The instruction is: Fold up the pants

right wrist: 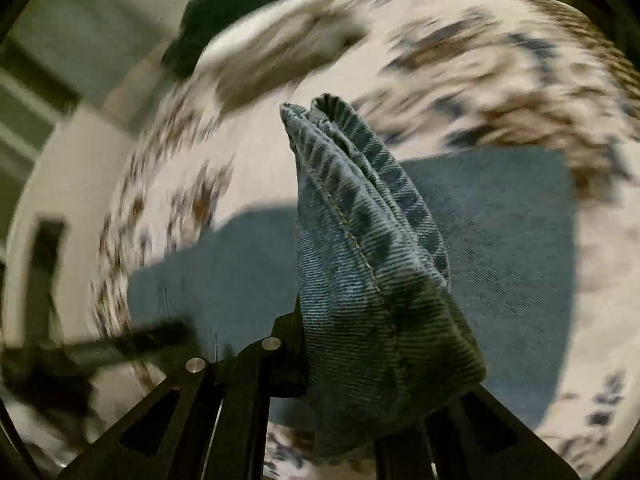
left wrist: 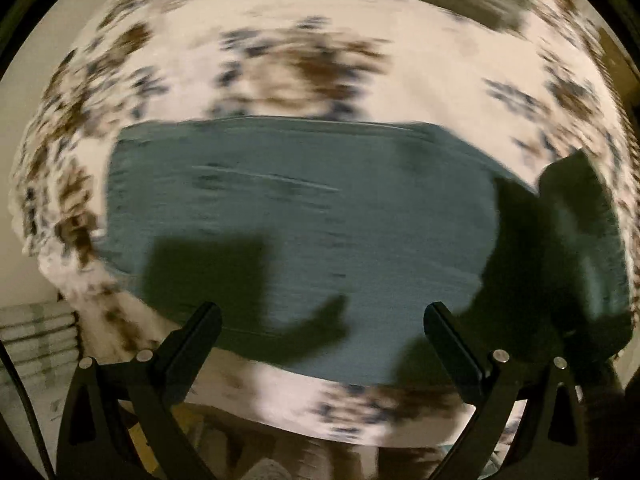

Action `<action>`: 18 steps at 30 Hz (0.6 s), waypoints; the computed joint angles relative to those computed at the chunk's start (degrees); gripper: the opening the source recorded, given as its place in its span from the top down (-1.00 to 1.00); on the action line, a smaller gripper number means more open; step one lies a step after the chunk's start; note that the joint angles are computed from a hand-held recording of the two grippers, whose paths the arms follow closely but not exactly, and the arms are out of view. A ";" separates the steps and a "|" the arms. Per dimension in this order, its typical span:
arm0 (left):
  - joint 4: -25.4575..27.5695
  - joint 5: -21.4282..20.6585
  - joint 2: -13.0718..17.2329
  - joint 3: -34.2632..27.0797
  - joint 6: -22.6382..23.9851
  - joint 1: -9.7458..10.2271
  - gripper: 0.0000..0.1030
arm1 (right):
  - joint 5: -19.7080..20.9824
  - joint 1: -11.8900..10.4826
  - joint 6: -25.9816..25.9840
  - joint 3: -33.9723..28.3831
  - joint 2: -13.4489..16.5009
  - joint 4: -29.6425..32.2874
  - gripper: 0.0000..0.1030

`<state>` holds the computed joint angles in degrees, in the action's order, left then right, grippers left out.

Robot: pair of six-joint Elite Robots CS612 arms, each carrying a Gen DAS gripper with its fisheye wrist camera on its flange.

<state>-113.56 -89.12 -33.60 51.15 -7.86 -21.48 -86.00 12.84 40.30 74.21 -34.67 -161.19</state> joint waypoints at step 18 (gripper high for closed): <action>-0.85 -14.23 3.62 -6.06 1.45 2.35 -1.00 | 9.28 0.34 -1.65 -3.33 -0.19 11.73 -0.66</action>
